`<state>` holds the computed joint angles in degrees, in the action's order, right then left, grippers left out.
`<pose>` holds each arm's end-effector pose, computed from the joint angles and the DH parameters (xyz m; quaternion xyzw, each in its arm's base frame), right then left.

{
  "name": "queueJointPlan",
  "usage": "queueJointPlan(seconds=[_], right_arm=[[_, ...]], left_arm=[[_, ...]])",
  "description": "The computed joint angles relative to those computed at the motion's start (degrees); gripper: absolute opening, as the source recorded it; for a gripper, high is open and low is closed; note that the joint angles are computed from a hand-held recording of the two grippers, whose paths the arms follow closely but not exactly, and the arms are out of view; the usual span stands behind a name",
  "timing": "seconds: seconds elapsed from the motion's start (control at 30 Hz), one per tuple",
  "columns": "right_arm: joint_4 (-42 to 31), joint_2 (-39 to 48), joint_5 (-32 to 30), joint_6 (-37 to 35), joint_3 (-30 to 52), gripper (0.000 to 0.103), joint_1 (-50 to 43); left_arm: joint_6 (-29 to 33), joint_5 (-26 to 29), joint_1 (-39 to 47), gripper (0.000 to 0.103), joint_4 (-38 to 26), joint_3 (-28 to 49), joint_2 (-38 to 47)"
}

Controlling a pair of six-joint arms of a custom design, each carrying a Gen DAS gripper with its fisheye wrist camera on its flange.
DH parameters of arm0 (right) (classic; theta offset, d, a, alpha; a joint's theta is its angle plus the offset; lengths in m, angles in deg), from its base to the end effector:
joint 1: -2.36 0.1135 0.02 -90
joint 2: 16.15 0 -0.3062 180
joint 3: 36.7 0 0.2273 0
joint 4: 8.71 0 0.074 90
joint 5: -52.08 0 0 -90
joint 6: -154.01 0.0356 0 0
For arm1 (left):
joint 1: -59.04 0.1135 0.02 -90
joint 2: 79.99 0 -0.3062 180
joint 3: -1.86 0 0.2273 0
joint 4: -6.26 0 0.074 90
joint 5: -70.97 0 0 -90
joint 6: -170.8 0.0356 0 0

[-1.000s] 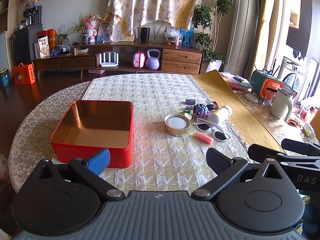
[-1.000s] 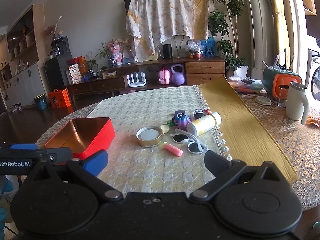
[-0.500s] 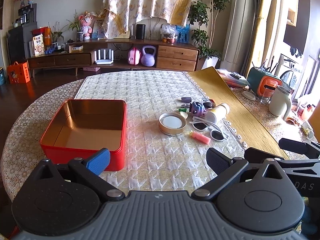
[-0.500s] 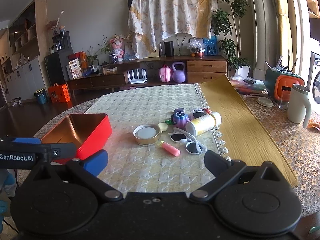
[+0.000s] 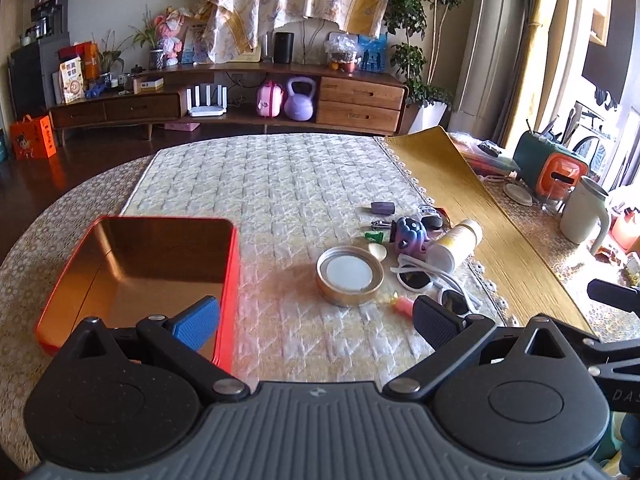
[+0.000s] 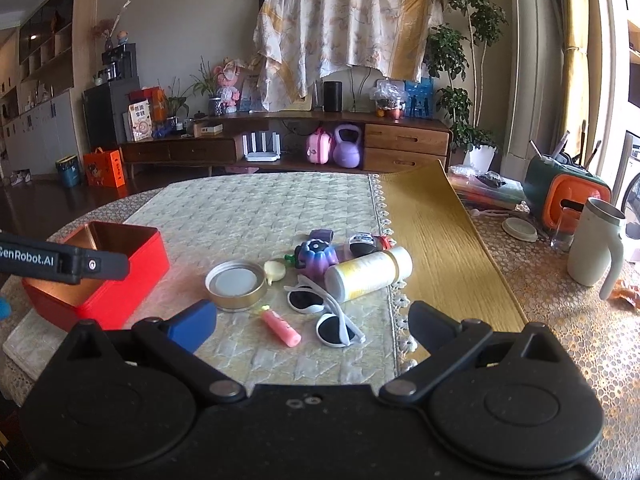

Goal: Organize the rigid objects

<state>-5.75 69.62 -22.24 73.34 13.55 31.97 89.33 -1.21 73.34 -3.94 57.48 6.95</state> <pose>0.2427 0.1269 0.2285 -0.0884 0.8668 0.0459 0.4887 0.2727 0.0583 0.2296 0.0182 0.9029 -0.0582 0.4255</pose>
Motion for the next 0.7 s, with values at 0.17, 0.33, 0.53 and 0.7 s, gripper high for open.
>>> queueJointPlan(seconds=[0.17,0.33,0.53,0.7], right_arm=[[1.2,6.2,-6.3,-4.2,2.9,0.095,-5.9],[0.2,12.7,-11.5,-6.5,7.6,0.087,-10.1],[-2.0,19.2,-14.8,-9.0,13.7,0.076,-12.0],[-4.0,23.6,-17.0,-9.7,18.1,0.063,-13.3]], left_arm=[[-1.0,-4.1,-5.1,0.103,4.3,3.7,8.1],[-1.7,-6.0,-8.8,0.103,5.7,9.0,15.9],[-1.6,-8.2,-11.2,0.103,1.4,18.2,25.6],[-1.7,-9.0,-11.9,0.103,-1.4,23.5,30.9]])
